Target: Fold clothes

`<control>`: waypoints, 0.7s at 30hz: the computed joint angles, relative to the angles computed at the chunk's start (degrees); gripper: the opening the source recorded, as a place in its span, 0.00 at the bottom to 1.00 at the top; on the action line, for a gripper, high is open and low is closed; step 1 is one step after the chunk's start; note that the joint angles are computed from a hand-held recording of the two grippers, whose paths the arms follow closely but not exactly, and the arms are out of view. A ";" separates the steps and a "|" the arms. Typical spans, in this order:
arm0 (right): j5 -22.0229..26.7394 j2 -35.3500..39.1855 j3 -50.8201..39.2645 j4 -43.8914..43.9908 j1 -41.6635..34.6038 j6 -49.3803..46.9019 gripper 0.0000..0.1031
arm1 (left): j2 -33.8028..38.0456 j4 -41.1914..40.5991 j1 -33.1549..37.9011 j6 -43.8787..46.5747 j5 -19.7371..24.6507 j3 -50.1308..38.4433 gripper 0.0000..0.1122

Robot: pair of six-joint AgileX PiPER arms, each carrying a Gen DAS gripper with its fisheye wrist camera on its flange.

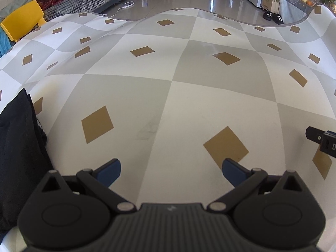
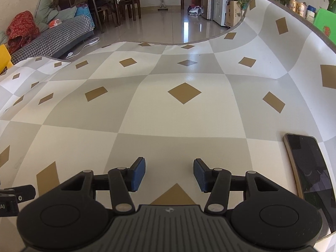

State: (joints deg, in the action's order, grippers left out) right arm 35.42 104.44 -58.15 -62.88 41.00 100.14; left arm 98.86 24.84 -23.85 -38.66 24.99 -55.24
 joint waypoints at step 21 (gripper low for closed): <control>4.27 9.05 -1.94 -23.52 -1.41 18.98 0.66 | 5.19 -3.05 0.39 2.91 -1.61 -4.48 0.92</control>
State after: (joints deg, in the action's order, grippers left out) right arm 39.69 113.49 -60.10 -86.41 39.59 119.12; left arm 104.04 21.78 -23.46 -35.75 23.38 -59.72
